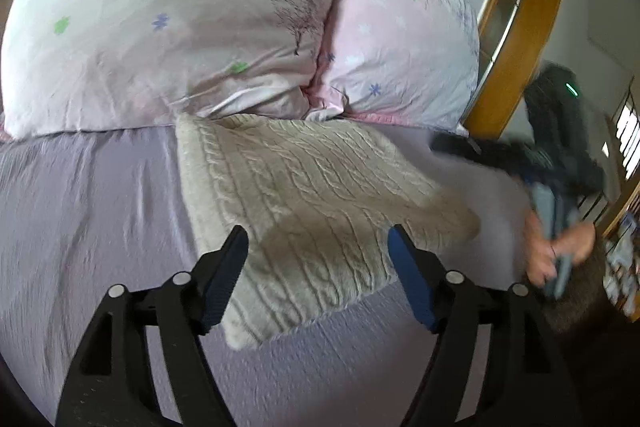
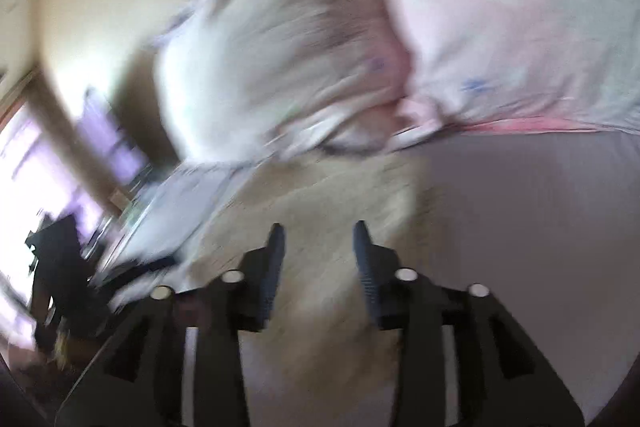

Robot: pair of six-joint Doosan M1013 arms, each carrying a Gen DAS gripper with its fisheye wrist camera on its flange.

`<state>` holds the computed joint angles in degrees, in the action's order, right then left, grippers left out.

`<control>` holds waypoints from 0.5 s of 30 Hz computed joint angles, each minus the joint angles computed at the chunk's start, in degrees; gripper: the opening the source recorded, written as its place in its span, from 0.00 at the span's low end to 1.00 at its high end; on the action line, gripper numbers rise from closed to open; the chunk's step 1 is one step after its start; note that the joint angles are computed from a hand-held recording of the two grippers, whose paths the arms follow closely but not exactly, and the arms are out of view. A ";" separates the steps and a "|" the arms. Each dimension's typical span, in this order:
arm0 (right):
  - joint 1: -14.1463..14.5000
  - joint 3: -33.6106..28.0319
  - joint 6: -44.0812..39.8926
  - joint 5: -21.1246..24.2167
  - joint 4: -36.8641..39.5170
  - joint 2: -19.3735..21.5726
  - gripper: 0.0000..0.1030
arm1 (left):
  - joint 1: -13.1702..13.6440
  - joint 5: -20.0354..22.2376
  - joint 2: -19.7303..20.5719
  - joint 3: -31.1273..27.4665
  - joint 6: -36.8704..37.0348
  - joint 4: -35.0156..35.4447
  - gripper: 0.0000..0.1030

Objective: Fold small clothes

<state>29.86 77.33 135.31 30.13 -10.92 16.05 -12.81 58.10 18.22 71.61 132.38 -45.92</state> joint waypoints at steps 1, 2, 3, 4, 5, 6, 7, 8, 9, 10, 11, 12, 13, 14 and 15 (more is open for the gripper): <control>0.65 -0.96 -2.75 2.59 1.66 0.47 0.41 | 0.30 -0.02 -0.22 0.31 -0.20 -0.50 0.73; 1.22 -2.71 -2.90 8.17 0.80 1.52 0.42 | 0.52 -0.21 -0.51 0.71 -0.90 -0.66 0.75; 1.50 -4.04 -0.94 13.33 -1.49 3.10 0.41 | 0.58 -0.44 -0.74 0.98 -1.57 -0.36 0.77; 1.24 -4.81 -0.75 15.48 -0.86 4.18 0.41 | 0.58 -0.55 -0.98 1.25 -2.21 0.13 0.78; 1.29 -4.29 0.39 14.64 -1.85 3.72 0.41 | 0.50 -0.68 -1.50 1.76 -3.44 1.31 0.82; 1.08 -3.35 0.83 12.79 -0.84 3.01 0.41 | 0.39 -1.07 -2.07 2.33 -4.61 2.66 0.87; 1.30 -3.07 2.27 12.32 -1.56 2.31 0.43 | 0.20 -1.78 -2.75 3.07 -5.84 4.29 0.90; 1.73 -3.05 3.04 13.16 -2.08 1.69 0.54 | -0.07 -3.23 -3.78 4.26 -7.42 6.73 0.94; 2.50 -1.72 5.45 11.80 -5.60 0.21 0.81 | -0.38 -4.88 -4.73 5.42 -9.10 9.34 0.98; 3.84 -0.40 10.30 11.18 -12.12 -1.09 0.97 | -0.66 -5.94 -5.22 6.05 -10.34 11.08 0.98; 5.16 0.51 15.51 11.61 -18.49 -1.69 0.99 | -1.26 -7.68 -5.98 7.07 -12.98 14.77 0.98; 6.20 0.98 18.62 12.65 -22.51 -2.11 0.99 | -1.78 -8.51 -6.30 7.52 -15.05 17.58 0.98; 7.54 1.07 21.59 15.64 -26.11 -2.13 0.99 | -2.49 -9.17 -6.48 7.86 -17.66 21.19 0.98; 8.43 0.49 23.20 18.91 -27.54 -1.55 0.99 | -3.22 -9.34 -6.37 7.92 -19.98 24.47 0.98; 9.13 0.11 24.05 21.70 -28.10 -1.31 0.99 | -3.64 -9.26 -6.13 7.85 -21.11 26.03 0.98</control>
<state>38.99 77.44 159.36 51.83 -39.03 14.74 -16.45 48.84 12.09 79.45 111.27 -19.89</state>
